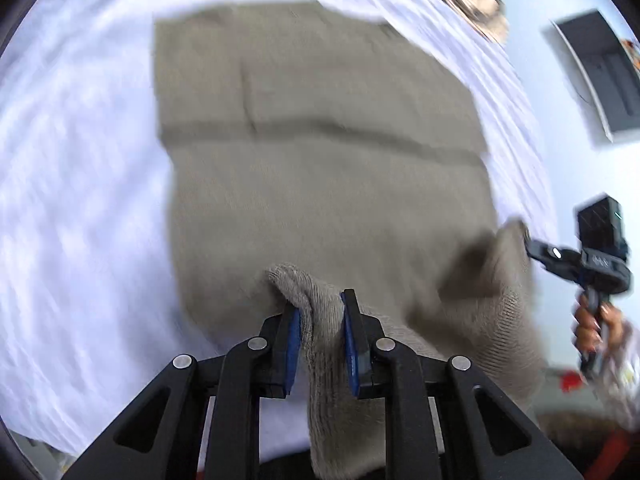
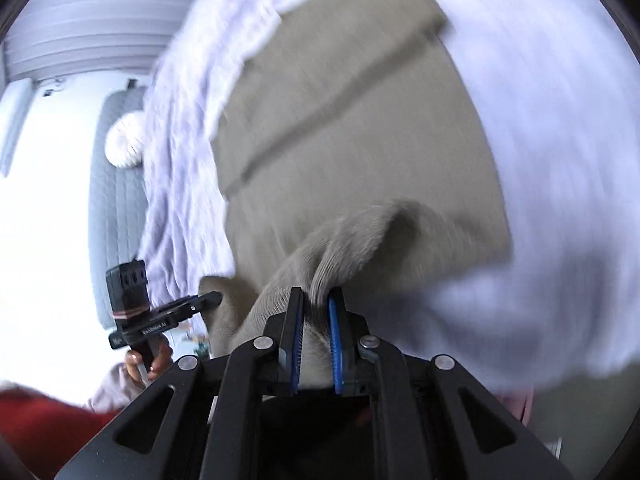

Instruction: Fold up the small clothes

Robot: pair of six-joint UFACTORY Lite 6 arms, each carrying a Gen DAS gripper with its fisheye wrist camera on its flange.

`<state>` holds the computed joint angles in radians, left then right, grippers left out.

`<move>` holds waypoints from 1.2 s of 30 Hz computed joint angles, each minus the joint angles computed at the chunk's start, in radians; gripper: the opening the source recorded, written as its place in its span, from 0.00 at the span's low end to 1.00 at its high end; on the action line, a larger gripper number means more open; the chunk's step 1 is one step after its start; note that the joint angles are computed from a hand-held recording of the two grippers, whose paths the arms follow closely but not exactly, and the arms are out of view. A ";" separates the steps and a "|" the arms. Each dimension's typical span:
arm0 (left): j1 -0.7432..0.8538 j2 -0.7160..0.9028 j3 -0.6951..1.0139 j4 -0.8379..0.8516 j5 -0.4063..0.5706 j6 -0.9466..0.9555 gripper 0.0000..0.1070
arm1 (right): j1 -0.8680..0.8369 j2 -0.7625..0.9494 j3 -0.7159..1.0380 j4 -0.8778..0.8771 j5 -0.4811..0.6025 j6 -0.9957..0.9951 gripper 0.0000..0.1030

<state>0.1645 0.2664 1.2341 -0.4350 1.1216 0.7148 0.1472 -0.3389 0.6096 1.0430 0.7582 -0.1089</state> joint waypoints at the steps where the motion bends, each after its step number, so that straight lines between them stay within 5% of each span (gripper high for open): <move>1: -0.013 0.031 0.040 0.004 -0.038 -0.034 0.20 | -0.020 0.088 0.066 -0.014 -0.020 -0.014 0.06; 5: -0.060 0.128 0.185 0.155 -0.141 -0.213 0.20 | -0.065 0.348 0.300 -0.224 -0.045 0.138 0.06; 9: -0.008 0.176 0.331 0.193 -0.088 -0.199 0.20 | -0.048 0.437 0.457 -0.458 0.019 0.292 0.10; 10: 0.000 0.180 0.341 0.191 -0.076 -0.182 0.20 | -0.030 0.430 0.477 -0.524 0.033 0.326 0.15; 12: 0.017 0.206 0.379 0.192 -0.047 -0.148 0.20 | -0.009 0.416 0.486 -0.631 0.049 0.359 0.63; 13: 0.012 0.214 0.388 0.206 -0.033 -0.139 0.20 | 0.004 0.402 0.483 -0.670 0.056 0.363 0.70; 17: -0.069 0.270 0.429 0.265 -0.050 -0.165 0.20 | 0.104 0.455 0.524 -0.769 0.053 0.420 0.70; 18: -0.086 0.264 0.411 0.266 -0.065 -0.167 0.33 | 0.105 0.444 0.517 -0.776 0.061 0.420 0.70; 19: -0.095 0.252 0.396 0.259 -0.075 -0.165 0.70 | 0.122 0.457 0.519 -0.774 0.051 0.433 0.70; 20: -0.101 0.232 0.381 0.249 -0.088 -0.158 0.89 | 0.145 0.479 0.532 -0.772 0.040 0.454 0.70; 21: -0.117 0.212 0.357 0.235 -0.119 -0.153 0.96 | 0.153 0.502 0.553 -0.770 0.039 0.461 0.70; 27: -0.230 0.230 0.357 0.291 -0.181 -0.190 0.96 | 0.193 0.595 0.647 -0.820 0.048 0.462 0.70; 34: -0.302 0.507 0.589 0.246 -0.090 -0.169 0.96 | 0.181 0.779 0.798 -0.819 0.053 0.376 0.70; 35: -0.306 0.535 0.612 0.238 -0.078 -0.166 0.93 | 0.179 0.813 0.822 -0.811 0.059 0.359 0.70; 36: -0.310 0.559 0.627 0.232 -0.071 -0.164 0.70 | 0.180 0.855 0.848 -0.804 0.071 0.348 0.68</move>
<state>-0.1457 0.8256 1.8608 -0.2027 1.0509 0.5507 0.3268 0.5162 1.4572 0.2387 0.8290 0.2390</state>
